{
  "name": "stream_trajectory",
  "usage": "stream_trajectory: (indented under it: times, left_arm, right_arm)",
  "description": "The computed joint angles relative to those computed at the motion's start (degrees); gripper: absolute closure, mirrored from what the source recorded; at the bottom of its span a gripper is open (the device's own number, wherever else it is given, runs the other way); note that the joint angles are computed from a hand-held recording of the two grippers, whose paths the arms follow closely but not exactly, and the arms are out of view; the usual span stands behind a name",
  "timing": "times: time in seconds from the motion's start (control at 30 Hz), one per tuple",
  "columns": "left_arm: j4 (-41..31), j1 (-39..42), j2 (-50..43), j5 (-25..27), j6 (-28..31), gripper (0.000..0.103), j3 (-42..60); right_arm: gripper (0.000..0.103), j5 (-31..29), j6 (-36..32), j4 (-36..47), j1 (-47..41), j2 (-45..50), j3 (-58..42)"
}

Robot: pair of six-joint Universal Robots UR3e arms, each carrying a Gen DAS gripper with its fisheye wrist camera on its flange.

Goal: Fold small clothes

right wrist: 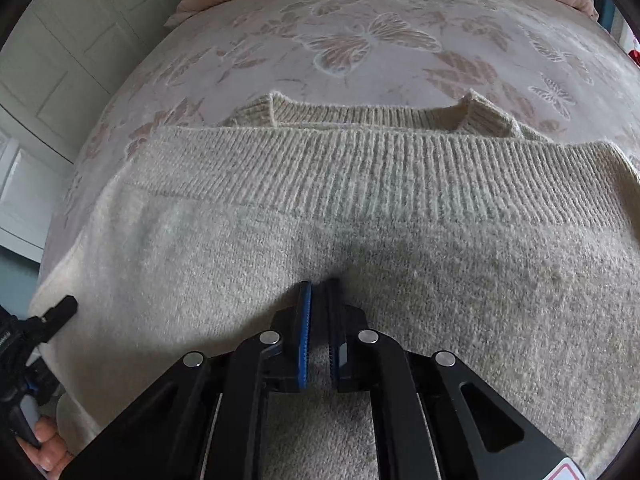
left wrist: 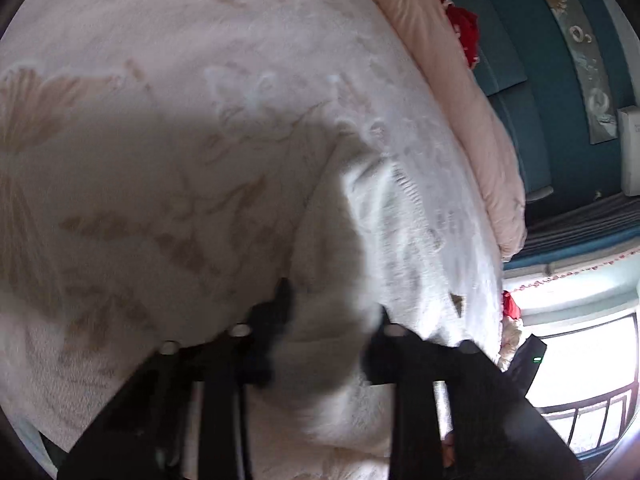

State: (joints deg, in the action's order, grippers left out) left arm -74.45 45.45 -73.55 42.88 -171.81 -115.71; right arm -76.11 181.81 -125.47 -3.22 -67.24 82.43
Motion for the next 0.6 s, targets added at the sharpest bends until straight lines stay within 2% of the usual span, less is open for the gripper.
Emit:
stream_trajectory:
  times: [0.07,0.17,0.3,0.43,0.53,0.6]
  left_arm:
    - [-1.72,-0.87,2.27,-2.74,1.23,0.085,3.26]
    - [-1.33,-6.58,4.0,-5.61,0.7,0.088,9.74]
    - [6.42,-22.07,-1.29,-4.72,-6.04,0.089,19.84]
    - [16.07,-40.5,-10.84,3.22,-13.17,0.09,27.71]
    - [19.27,-51.37,-16.9,9.9,-14.84,0.089,28.68]
    - [19.78,-56.88,-20.26,14.29,-14.41,0.088,27.82]
  right_arm:
    - [0.099,1.63,-0.86,-1.89,-1.02,-0.76,2.25]
    - [0.099,5.66,-0.54,-4.18,-3.36,-2.22,5.76]
    - [0.098,14.5,-0.88,-3.54,-10.44,-10.19,13.09]
    - [0.091,18.37,-8.05,1.9,-22.57,-28.11,24.92]
    - [0.087,20.68,-20.03,16.44,-36.92,-42.02,29.8]
    - [0.086,21.16,-27.76,25.76,-45.13,-47.88,30.41]
